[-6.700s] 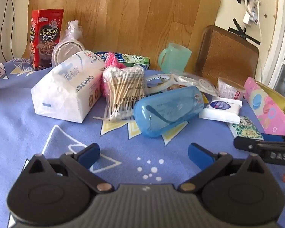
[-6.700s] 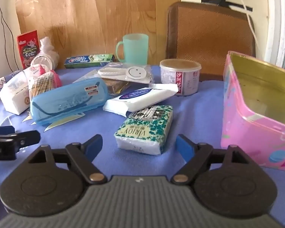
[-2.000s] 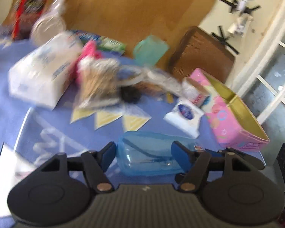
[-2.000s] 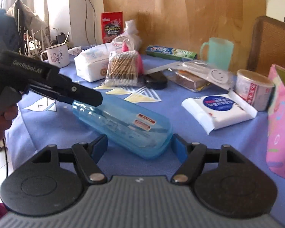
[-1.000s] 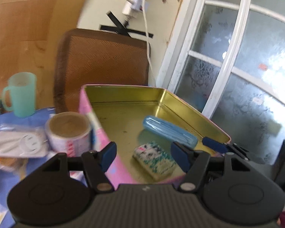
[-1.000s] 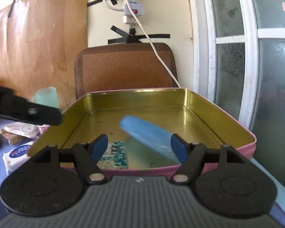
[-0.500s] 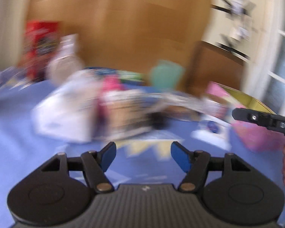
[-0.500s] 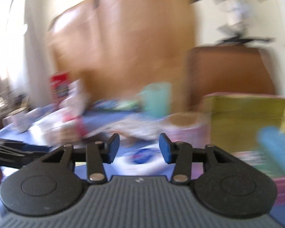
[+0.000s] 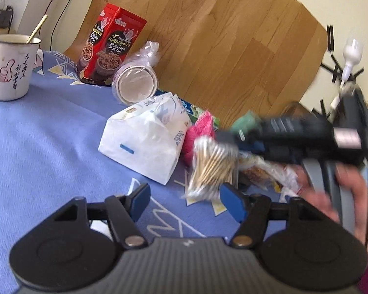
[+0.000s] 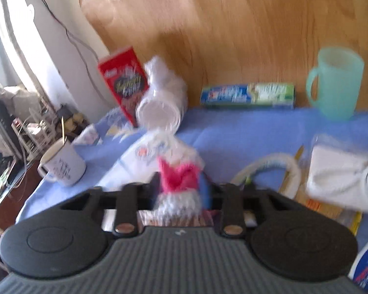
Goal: Organize soft objects
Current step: 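Grasp the bag of cotton swabs with the left gripper, then drop the cotton swab bag into the pink tin with the left gripper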
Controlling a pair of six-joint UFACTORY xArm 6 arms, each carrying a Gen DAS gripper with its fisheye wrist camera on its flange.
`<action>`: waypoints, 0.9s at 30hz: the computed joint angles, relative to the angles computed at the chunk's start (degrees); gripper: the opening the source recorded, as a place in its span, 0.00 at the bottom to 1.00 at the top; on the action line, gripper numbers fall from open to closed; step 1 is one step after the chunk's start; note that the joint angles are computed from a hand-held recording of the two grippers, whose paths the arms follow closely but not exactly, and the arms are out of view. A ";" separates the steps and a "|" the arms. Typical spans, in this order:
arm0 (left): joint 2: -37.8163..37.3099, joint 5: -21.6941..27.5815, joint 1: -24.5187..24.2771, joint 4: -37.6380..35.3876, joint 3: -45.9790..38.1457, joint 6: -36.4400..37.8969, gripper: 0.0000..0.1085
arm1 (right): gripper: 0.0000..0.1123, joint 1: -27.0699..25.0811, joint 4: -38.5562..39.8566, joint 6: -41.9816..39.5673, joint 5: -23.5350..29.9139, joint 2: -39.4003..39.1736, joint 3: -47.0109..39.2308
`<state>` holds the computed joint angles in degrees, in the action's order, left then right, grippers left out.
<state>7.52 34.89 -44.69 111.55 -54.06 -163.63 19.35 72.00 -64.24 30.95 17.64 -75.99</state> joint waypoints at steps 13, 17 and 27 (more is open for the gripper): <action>-0.89 -4.16 1.46 8.75 0.97 -10.07 0.59 | 0.38 -6.43 10.60 -25.90 5.09 -30.13 38.21; -1.25 -8.38 0.78 11.20 -0.08 -8.58 0.59 | 0.56 -5.90 11.93 -29.35 6.02 -32.82 41.37; -1.68 -15.38 -0.50 3.68 -0.64 -4.34 0.59 | 0.80 2.73 22.79 -50.19 -8.37 -29.74 39.52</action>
